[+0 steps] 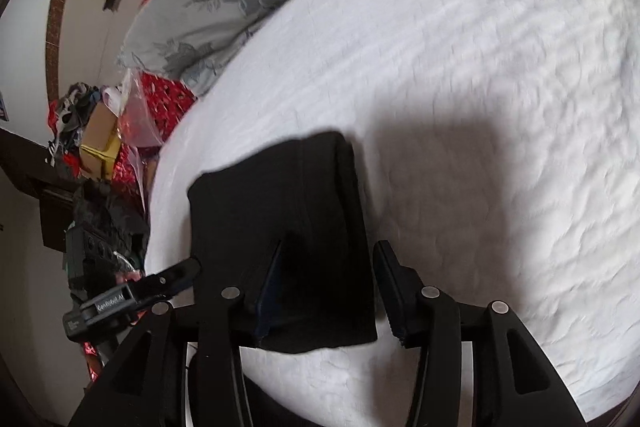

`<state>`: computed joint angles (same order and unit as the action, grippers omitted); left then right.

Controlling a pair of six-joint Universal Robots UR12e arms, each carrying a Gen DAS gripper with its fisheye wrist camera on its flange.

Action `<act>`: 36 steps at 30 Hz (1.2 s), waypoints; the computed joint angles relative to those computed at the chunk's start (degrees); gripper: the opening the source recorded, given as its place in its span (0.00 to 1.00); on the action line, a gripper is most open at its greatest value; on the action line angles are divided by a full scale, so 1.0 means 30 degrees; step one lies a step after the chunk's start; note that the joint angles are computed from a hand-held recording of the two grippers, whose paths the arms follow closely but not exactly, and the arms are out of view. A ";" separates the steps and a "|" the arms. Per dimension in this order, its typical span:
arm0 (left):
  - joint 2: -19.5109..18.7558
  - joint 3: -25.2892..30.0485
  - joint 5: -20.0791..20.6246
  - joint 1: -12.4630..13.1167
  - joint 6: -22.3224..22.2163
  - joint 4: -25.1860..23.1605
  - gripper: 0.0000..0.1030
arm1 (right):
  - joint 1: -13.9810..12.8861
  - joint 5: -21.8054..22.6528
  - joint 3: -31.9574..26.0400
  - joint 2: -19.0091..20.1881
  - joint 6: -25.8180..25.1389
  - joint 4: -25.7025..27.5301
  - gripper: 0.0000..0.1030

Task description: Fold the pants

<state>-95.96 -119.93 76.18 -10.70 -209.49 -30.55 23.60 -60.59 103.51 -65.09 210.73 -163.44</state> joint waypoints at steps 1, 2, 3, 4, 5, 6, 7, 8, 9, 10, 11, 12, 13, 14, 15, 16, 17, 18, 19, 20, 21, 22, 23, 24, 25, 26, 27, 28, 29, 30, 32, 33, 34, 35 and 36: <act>-0.0056 0.0189 0.0926 -0.0373 0.0518 -0.0062 0.63 | 0.0041 0.0107 -0.0020 0.0055 -0.0239 0.0317 0.46; -0.0079 0.0424 0.1595 -0.0631 0.0903 -0.0333 0.63 | 0.0137 -0.0251 0.0010 0.0070 -0.0473 0.0325 0.44; -0.0047 0.0634 0.1976 -0.0792 0.1318 -0.0622 0.63 | 0.0184 -0.0410 0.0013 0.0077 -0.0543 0.0211 0.44; 0.0000 0.0751 0.1862 -0.0785 0.1686 -0.0589 0.63 | 0.0182 -0.0382 -0.0028 0.0043 -0.0482 0.0305 0.45; 0.0085 0.0725 0.1595 -0.0704 0.1810 -0.0199 0.63 | 0.0152 -0.0313 -0.0038 -0.0039 -0.0299 0.0193 0.47; 0.0115 0.0687 0.1432 -0.0633 0.1805 0.0151 0.63 | 0.0112 -0.0219 -0.0034 -0.0067 -0.0269 -0.0034 0.49; 0.0124 0.0632 0.1249 -0.0521 0.1796 0.0481 0.63 | 0.0050 -0.0037 -0.0034 -0.0090 -0.0333 -0.0239 0.52; 0.0094 0.0603 0.0948 -0.0374 0.1766 0.0653 0.64 | -0.0004 0.0118 -0.0084 -0.0073 -0.0388 -0.0410 0.58; -0.0032 0.0662 0.0255 -0.0118 0.1762 0.0494 0.64 | -0.0004 0.0031 -0.0180 -0.0027 -0.0361 -0.0447 0.60; -0.0080 0.0620 -0.0354 0.0096 0.1792 0.0305 0.64 | -0.0014 -0.0025 -0.0248 0.0034 -0.0363 -0.0477 0.60; -0.0269 0.0693 -0.1181 0.0350 0.1785 -0.0040 0.64 | -0.0063 0.0224 -0.0292 0.0153 -0.0389 -0.0551 0.60; -0.0486 0.0782 -0.2055 0.0590 0.1875 -0.0447 0.64 | -0.0129 0.0630 -0.0339 0.0316 -0.0334 -0.0633 0.60; -0.0586 0.0797 -0.2569 0.0744 0.1923 -0.0725 0.64 | -0.0159 0.0921 -0.0374 0.0470 -0.0250 -0.0705 0.60; -0.0733 0.0812 -0.2753 0.0778 0.1804 -0.0657 0.67 | -0.0194 0.1219 -0.0380 0.0623 -0.0212 -0.0788 0.60; -0.0788 0.0713 -0.3022 0.0831 0.1711 -0.0191 0.71 | -0.0240 0.1541 -0.0355 0.0780 -0.0074 -0.1169 0.60; -0.0846 0.0640 -0.3434 0.0877 0.1617 0.0255 0.75 | -0.0300 0.1910 -0.0258 0.0927 0.0220 -0.1899 0.60; -0.0896 0.0612 -0.3802 0.0940 0.1476 0.0462 0.75 | -0.0350 0.2297 -0.0254 0.1066 0.0443 -0.2347 0.60; -0.1052 0.0677 -0.4162 0.0970 0.1176 0.0689 0.75 | -0.0410 0.2681 -0.0261 0.1178 0.0565 -0.2553 0.60; -0.1117 0.0726 -0.4314 0.0973 0.1074 0.0735 0.75 | -0.0411 0.2787 -0.0298 0.1267 0.0679 -0.2703 0.60; -0.1189 0.0808 -0.4365 0.0926 0.1093 0.0723 0.75 | -0.0375 0.2851 -0.0357 0.1347 0.0635 -0.2821 0.56; -0.1200 0.0876 -0.4221 0.0853 0.1188 0.0660 0.70 | -0.0266 0.2603 -0.0501 0.1340 0.0268 -0.2378 0.47; -0.1108 0.0857 -0.3984 0.0799 0.1293 0.0574 0.56 | -0.0116 0.2081 -0.0653 0.1273 -0.0296 -0.1714 0.39; -0.0923 0.0731 -0.3791 0.0817 0.1344 0.0556 0.45 | -0.0023 0.1823 -0.0748 0.1232 -0.0602 -0.1306 0.36; -0.0753 0.0540 -0.4001 0.0953 0.1342 0.0657 0.40 | -0.0004 0.1714 -0.0689 0.1182 -0.0440 -0.1439 0.34; -0.0618 0.0306 -0.4632 0.1226 0.1212 0.0804 0.34 | -0.0004 0.1735 -0.0654 0.1128 -0.0276 -0.1458 0.33; -0.0549 0.0160 -0.5213 0.1468 0.1008 0.0914 0.32 | 0.0017 0.1698 -0.0638 0.1055 -0.0204 -0.1428 0.32; -0.0484 0.0039 -0.5667 0.1667 0.0743 0.1079 0.31 | 0.0047 0.1689 -0.0669 0.1015 -0.0244 -0.1393 0.32; -0.0391 -0.0021 -0.5734 0.1779 0.0713 0.1136 0.30 | 0.0087 0.1680 -0.0709 0.0955 -0.0378 -0.1354 0.31; -0.0332 0.0019 -0.5480 0.1802 0.0756 0.1132 0.30 | 0.0162 0.1665 -0.0841 0.0928 -0.0516 -0.1270 0.31; -0.0181 -0.0013 -0.5178 0.1892 0.0731 0.1194 0.30 | 0.0253 0.1693 -0.1076 0.0957 -0.0624 -0.1118 0.31; -0.0018 -0.0090 -0.5061 0.2190 0.0495 0.1425 0.30 | 0.0460 0.1881 -0.1716 0.1149 -0.0786 -0.0696 0.31; 0.0126 -0.0198 -0.5120 0.2479 0.0335 0.1626 0.30 | 0.0575 0.1861 -0.2072 0.1269 -0.0872 -0.0408 0.31; 0.0295 -0.0265 -0.5040 0.2789 0.0246 0.1720 0.30 | 0.0697 0.1859 -0.2525 0.1451 -0.0923 -0.0054 0.31; 0.0442 -0.0311 -0.4898 0.3053 0.0200 0.1787 0.30 | 0.0825 0.1981 -0.3053 0.1712 -0.0831 0.0174 0.31; 0.0541 -0.0260 -0.4715 0.3334 0.0279 0.1756 0.30 | 0.0950 0.2151 -0.3592 0.2006 -0.0712 0.0287 0.31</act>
<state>-94.33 -120.70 62.04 -0.70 -208.65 -25.28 26.45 -54.14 92.74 -59.07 208.59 -162.58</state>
